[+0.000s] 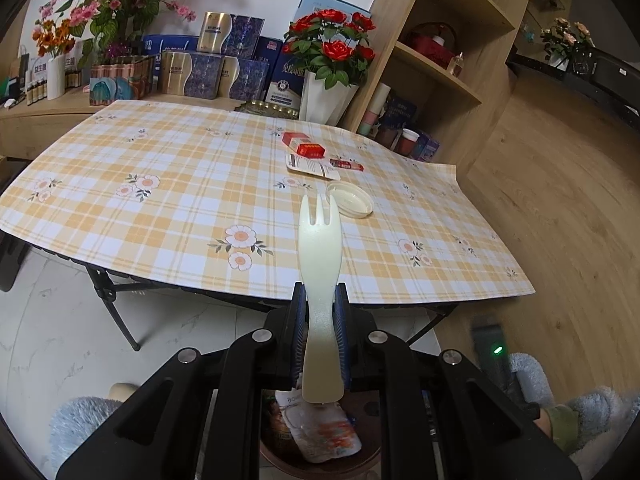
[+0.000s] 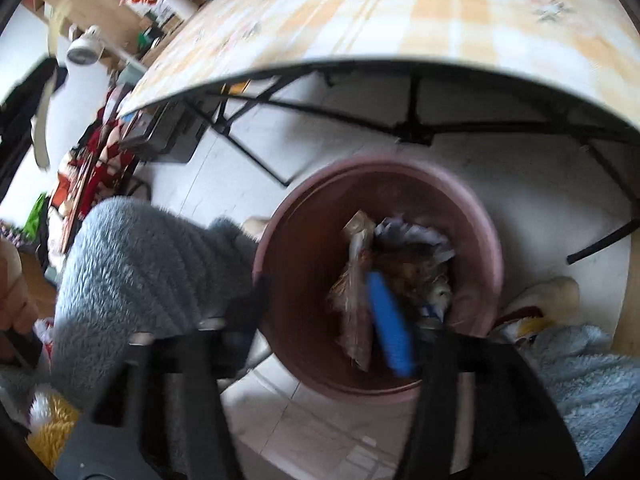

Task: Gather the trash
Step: 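Carry the blister pack over the bin and open the right tool, then lower the white plastic fork into the bin and open the left tool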

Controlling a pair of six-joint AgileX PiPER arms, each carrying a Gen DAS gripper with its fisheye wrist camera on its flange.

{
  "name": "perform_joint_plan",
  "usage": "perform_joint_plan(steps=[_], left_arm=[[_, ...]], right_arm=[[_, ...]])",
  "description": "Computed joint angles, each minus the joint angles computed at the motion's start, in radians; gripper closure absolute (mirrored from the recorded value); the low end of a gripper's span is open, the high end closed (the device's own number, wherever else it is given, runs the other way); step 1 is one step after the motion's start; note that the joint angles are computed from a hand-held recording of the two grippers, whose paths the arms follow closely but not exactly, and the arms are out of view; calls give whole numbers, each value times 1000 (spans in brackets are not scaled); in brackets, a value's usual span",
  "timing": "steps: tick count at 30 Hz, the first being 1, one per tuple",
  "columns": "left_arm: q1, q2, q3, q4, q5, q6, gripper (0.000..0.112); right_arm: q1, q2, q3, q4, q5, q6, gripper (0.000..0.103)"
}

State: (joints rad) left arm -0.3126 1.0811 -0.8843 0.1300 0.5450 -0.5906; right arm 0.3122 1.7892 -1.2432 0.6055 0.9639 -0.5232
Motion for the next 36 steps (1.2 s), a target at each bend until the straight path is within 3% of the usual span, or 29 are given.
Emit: perform_joint_plan(steps=[1,3,7,13,26,34,36], left_arm=[[-4,5,5,0,-5,-1,98],[-11,17,12,1,-12,-2,98],[-33,54,25,7,-35,4,98],[-72,132,42,-8,-73,47,98],[-90,325,41,-286,-60,325,98],[-105,355,22,-282,-38,334,97],[-102,349,23,-286,-39,336,93]], right_arm=[[-8,-22,11,-3,-23,3,30],[-26,-64,33,-5,-62,6,15],[-61,-133,49,-20,-126,14,6],[-90,-197,20,-105,-202,68,6],[-159,-204,-67,-135,-216,129,6],[-170,-215,-43,-146,-227,152,6],[-171,-212,-45,-150,-226,156,6]])
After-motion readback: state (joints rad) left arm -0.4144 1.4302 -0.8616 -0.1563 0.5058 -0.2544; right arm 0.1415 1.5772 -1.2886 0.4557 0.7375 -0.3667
